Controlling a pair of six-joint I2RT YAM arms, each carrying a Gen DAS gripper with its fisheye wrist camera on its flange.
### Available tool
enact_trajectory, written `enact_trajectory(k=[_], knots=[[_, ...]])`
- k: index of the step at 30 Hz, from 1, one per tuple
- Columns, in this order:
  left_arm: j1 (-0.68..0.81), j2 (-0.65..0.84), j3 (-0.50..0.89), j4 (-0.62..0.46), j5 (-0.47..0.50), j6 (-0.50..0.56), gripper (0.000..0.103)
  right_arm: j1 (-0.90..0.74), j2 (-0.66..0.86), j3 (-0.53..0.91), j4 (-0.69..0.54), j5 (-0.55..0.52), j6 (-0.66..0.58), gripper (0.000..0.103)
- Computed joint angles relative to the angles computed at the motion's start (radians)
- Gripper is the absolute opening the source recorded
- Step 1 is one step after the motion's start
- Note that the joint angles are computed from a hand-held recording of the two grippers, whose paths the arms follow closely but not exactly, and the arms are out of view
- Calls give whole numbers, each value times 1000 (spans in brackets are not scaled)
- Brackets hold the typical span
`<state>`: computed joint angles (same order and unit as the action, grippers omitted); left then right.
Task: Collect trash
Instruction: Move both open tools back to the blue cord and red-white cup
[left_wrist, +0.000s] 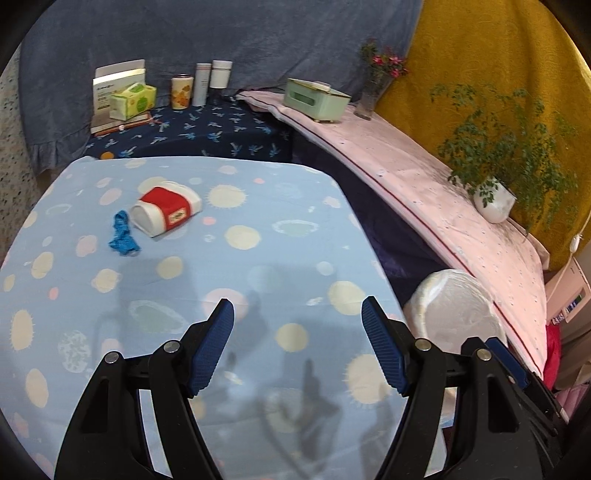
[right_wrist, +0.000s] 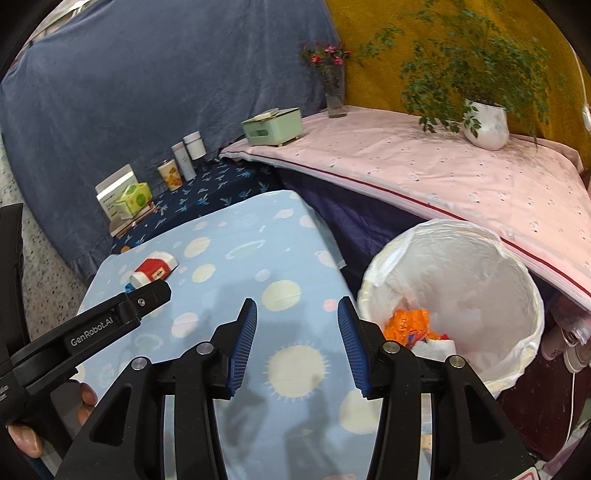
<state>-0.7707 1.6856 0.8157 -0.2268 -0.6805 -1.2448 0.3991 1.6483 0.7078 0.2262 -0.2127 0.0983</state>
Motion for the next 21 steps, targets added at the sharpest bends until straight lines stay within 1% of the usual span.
enact_trajectory(k=[8, 11, 14, 16, 21], knots=[[82, -105, -167, -30, -4, -34, 68, 171, 55, 37, 1, 88, 44, 45], [128, -141, -235, -19, 4, -22, 68, 222, 91, 67, -5, 107, 56, 45], [186, -173, -298, 4, 20, 4, 68, 284, 140, 113, -14, 133, 69, 45], [234, -195, -342, 37, 36, 37, 68, 319, 174, 147, -19, 149, 74, 45], [369, -221, -419, 139, 90, 151, 68, 386, 265, 241, -37, 169, 87, 45]])
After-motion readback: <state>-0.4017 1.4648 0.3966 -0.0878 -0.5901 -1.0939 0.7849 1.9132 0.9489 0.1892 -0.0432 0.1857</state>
